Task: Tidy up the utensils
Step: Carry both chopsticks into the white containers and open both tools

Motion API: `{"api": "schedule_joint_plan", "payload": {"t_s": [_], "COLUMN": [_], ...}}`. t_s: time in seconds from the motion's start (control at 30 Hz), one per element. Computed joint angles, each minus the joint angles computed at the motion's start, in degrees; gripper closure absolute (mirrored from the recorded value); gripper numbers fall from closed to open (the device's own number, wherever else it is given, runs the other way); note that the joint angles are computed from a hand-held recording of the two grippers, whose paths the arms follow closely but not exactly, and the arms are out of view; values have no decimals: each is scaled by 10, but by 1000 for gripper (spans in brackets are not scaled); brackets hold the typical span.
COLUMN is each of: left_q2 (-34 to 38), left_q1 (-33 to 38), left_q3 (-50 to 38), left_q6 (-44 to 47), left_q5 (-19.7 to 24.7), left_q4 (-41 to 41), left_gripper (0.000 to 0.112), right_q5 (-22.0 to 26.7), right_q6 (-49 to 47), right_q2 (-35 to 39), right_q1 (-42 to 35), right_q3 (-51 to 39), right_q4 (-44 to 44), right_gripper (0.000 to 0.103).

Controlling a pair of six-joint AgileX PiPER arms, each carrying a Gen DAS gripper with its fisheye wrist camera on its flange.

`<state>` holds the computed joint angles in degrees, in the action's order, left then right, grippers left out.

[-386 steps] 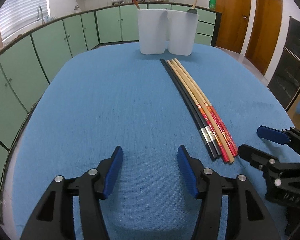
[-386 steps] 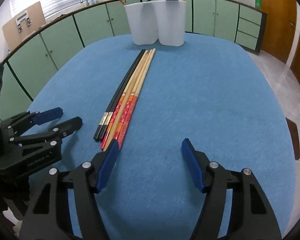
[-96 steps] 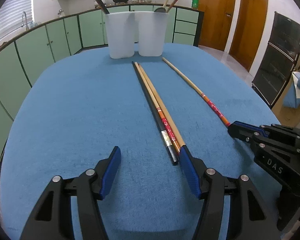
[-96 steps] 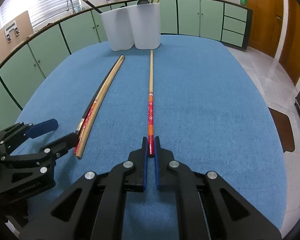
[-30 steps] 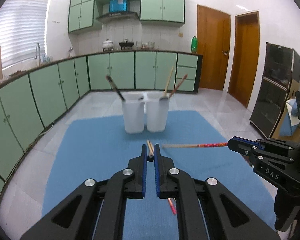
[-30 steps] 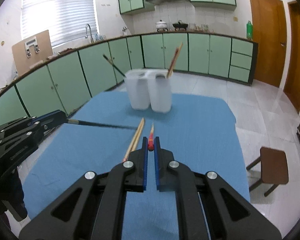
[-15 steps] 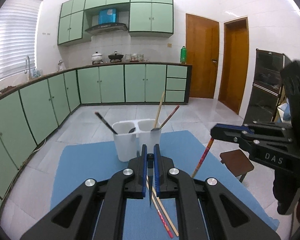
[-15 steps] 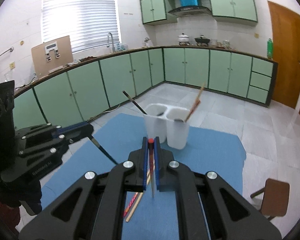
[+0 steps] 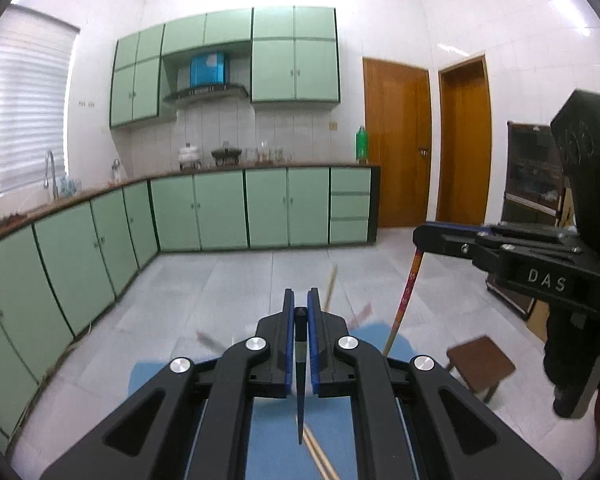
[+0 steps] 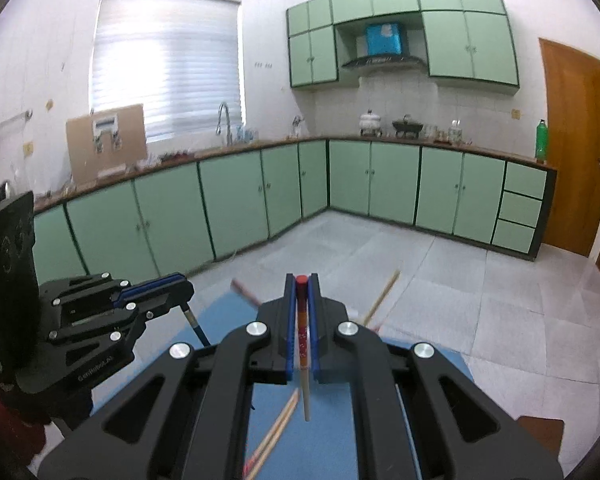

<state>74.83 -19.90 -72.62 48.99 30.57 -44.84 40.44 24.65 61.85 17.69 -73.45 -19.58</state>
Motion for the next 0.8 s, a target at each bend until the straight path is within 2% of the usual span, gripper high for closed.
{"api": "schedule_joint_plan", "payload": {"t_s": [0.2,0.3,0.57,0.67,0.8], "left_q2": [96,145,238,261,276], "left_q1": [-31,-36,-46,-39,-30], "left_q3": [-148,-193,-206,-208,-200], "left_q6": [-72,-88,-78,-76,-59], "left_q5": [-35,-55,-118,-106,-94], "left_q4": [69,79,80,69,48], "left_gripper": [106,106,106,106,105], "right_q5": [-58,-87,-147,-164,-160], "right_q6": [-102,-116,-87,-85,-85], "right_q2": [68,108,185,206,226], "right_q1": [-100,-126,-147,-151,-145], "right_q3": [-78,-98,-66,-45,-25], "right_q4": [104,115,81,83,86], "right_gripper": [98,98,98,98,96]}}
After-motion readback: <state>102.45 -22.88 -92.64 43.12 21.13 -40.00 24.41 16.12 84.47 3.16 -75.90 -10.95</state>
